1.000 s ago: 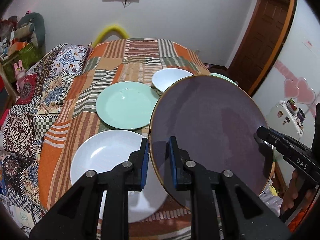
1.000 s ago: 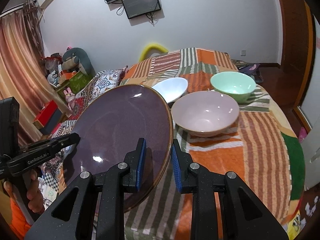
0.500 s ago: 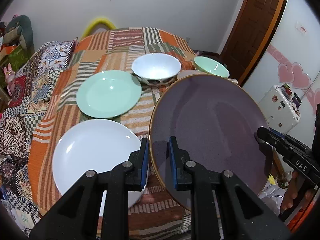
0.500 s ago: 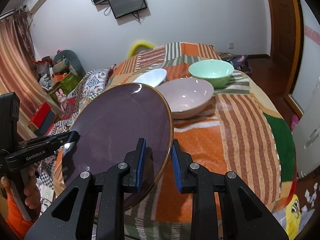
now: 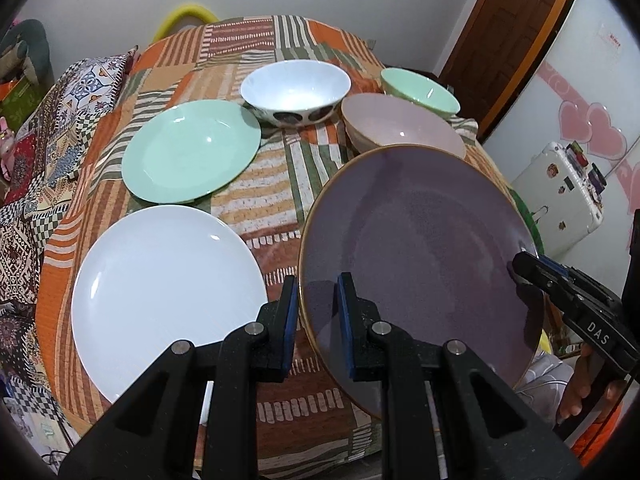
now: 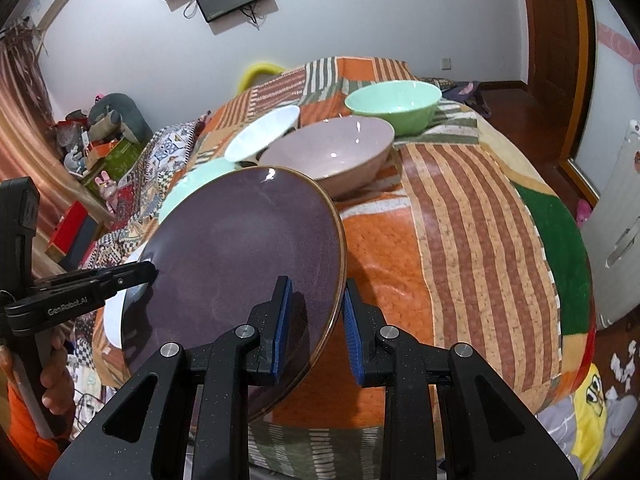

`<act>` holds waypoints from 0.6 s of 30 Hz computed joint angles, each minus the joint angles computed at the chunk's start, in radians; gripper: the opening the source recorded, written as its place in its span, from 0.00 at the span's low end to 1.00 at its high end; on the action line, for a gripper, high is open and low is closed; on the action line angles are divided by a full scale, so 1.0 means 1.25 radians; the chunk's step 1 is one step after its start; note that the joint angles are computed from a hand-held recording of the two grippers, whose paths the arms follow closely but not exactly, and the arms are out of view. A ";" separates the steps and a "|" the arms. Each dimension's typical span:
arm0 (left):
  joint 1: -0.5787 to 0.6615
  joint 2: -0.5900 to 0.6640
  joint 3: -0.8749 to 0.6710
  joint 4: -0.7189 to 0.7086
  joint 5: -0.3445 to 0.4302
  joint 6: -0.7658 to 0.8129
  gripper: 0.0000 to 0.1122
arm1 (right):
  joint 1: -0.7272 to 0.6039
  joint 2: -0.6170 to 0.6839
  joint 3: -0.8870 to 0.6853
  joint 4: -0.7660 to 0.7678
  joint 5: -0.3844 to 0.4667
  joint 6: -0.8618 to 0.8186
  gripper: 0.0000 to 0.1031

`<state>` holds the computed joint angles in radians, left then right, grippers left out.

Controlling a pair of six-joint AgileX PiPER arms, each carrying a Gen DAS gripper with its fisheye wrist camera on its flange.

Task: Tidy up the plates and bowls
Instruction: 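Lower the dark purple plate beside the pink bowl and open both grippers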

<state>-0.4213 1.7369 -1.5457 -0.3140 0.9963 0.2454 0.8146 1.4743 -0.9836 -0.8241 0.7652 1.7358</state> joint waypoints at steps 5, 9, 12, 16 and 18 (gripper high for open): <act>-0.016 0.020 -0.005 0.026 0.004 -0.015 0.16 | -0.011 0.001 0.020 0.020 -0.020 0.003 0.22; -0.019 0.045 -0.019 0.033 0.018 -0.028 0.16 | -0.029 0.003 0.033 0.035 -0.046 -0.004 0.22; -0.020 0.069 -0.036 0.033 0.032 -0.038 0.16 | -0.045 0.005 0.045 0.048 -0.070 -0.013 0.22; -0.021 0.094 -0.050 0.036 0.038 -0.050 0.16 | -0.059 0.006 0.060 0.051 -0.102 -0.006 0.22; -0.026 0.100 -0.053 0.048 0.032 -0.058 0.16 | -0.064 0.013 0.059 0.055 -0.108 -0.011 0.22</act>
